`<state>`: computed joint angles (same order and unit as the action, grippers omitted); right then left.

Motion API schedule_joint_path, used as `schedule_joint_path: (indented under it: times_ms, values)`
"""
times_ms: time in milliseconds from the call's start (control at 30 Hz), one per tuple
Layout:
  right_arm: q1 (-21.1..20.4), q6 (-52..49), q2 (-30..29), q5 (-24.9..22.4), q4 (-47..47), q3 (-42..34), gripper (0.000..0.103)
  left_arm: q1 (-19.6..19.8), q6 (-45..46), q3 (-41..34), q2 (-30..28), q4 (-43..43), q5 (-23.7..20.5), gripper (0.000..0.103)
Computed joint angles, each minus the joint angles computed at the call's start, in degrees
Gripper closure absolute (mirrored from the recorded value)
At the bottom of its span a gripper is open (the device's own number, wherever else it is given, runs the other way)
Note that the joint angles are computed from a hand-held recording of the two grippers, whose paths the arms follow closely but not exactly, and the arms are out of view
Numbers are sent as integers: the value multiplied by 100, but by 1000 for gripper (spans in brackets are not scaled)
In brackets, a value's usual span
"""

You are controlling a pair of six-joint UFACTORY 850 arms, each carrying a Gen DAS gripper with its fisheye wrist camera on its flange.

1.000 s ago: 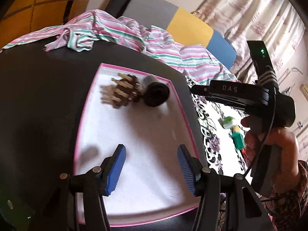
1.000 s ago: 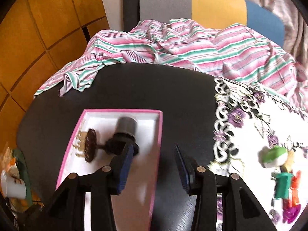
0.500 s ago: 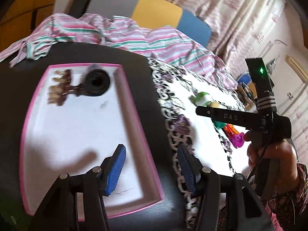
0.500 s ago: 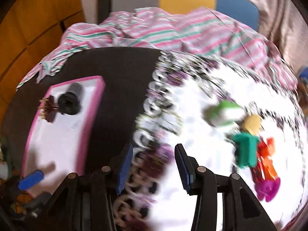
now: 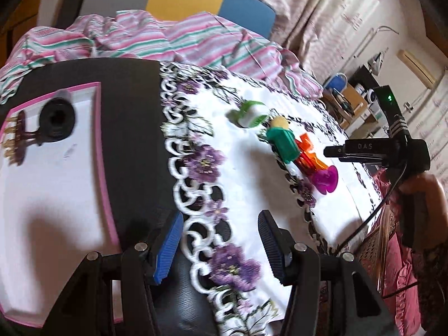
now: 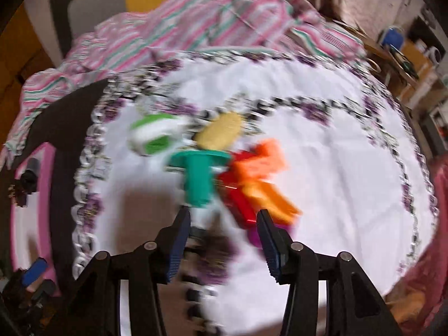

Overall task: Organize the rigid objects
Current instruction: 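Move both tools back over the toy pile, then grasp the magenta ring with right tool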

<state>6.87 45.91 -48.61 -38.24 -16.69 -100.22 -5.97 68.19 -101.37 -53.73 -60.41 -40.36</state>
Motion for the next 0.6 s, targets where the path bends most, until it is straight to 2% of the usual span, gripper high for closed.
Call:
schedule_joint_path:
  times_ms: [100,167,233,267,433,533,600]
  values:
    - [-180,-14,101,-119,193,221,52,-89,-142,-85,-62,61,-144,47]
    - [-282,-326,118,-153,481,317,48,-146,-170,-97,-71,100,-146,47]
    - [-404,-770,84,-69,1020,376,35,-204,-195,-110,-75,158,-148,47]
    - [-466,-923,63,-29,1273,400,34,-222,-206,-119,-77,176,-150,47]
    - [-606,-1170,5,298,1728,556,38,-334,-283,-185,-89,309,-68,47]
    - [-696,-1602,-35,388,2241,604,50,-397,-440,-326,-159,455,-94,47]
    - [-711,-1744,4,459,2395,669,51,-445,-639,-475,-244,574,-118,47]
